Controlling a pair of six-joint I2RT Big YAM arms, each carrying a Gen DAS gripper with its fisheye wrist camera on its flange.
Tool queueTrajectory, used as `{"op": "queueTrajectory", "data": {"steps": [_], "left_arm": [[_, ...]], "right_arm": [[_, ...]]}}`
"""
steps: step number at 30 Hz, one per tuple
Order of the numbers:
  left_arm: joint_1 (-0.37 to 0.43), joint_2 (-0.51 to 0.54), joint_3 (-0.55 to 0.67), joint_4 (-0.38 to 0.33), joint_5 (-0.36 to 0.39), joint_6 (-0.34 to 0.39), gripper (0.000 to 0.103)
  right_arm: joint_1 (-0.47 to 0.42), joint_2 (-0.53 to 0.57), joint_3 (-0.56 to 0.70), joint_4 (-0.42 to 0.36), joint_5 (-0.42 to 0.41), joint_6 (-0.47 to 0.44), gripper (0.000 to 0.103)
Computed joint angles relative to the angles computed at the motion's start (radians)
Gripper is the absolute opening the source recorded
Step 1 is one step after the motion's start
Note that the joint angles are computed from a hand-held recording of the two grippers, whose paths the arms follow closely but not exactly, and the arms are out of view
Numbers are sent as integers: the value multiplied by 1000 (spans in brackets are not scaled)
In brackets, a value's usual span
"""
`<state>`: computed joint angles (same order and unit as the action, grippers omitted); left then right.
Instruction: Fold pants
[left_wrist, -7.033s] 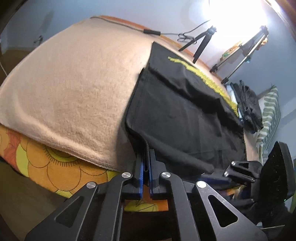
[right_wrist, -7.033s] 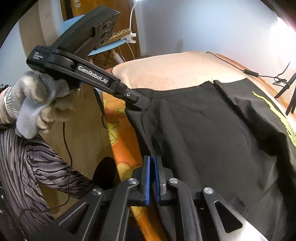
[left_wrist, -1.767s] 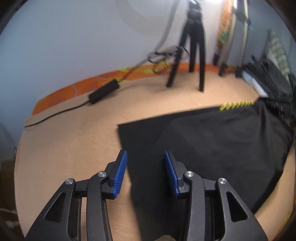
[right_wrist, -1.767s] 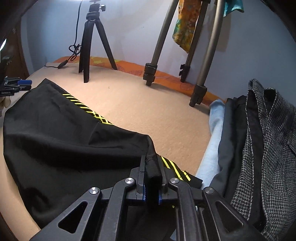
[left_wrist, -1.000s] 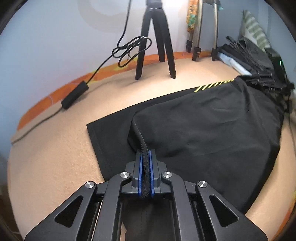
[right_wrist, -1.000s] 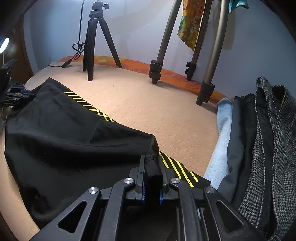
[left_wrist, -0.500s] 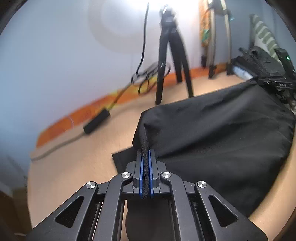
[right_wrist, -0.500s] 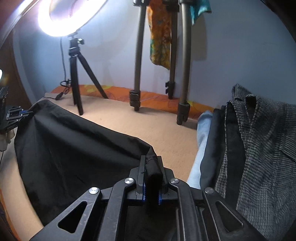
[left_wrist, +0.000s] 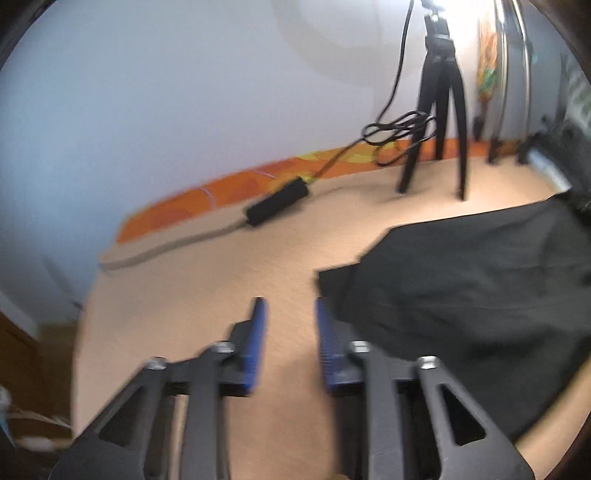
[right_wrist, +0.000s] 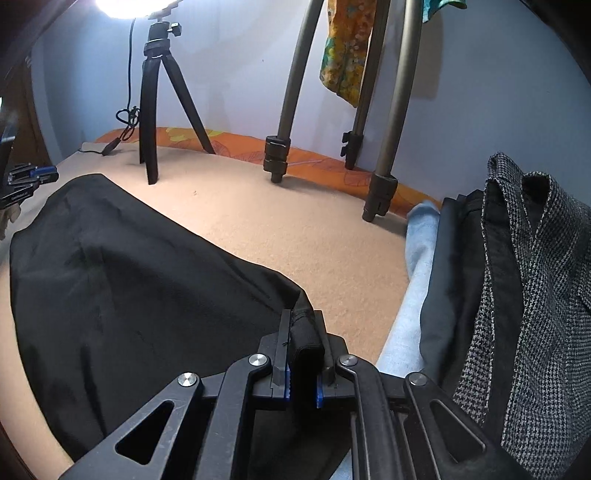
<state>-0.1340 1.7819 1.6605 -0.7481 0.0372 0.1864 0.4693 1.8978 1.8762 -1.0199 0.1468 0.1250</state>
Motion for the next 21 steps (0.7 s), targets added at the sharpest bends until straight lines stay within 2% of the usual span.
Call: {"op": "queueTrajectory", "data": {"steps": [1,2,5,7,9,11,15,18,21], "left_arm": [[6,3,5,-15,50,-19,51],[-5,6,8,-11,69,-35,52],[-31,16,6,13,51,-14,52],[-54,30,11,18,40,42,48],[-74,46,23,-27,42,90,4],[-82,38,11,-47,71,128,3],[-80,9,1,-148,203,172,3],[-91,-24,-28,-201,220,219,15],[-85,-45,-37,-199,255,199,18]], "right_arm": [[1,-2,0,-2,-1,1,6],[2,-4,-1,-2,-1,2,6],[6,-10,-7,-6,-5,4,6],[9,-10,-7,-13,-11,5,7],[9,-12,-8,-19,-21,9,7],[5,-28,-19,-24,-49,22,6],[-12,-103,-91,4,-128,44,7],[-17,-152,-138,-19,-150,51,7],[-15,-174,-169,-29,-146,55,7]]}}
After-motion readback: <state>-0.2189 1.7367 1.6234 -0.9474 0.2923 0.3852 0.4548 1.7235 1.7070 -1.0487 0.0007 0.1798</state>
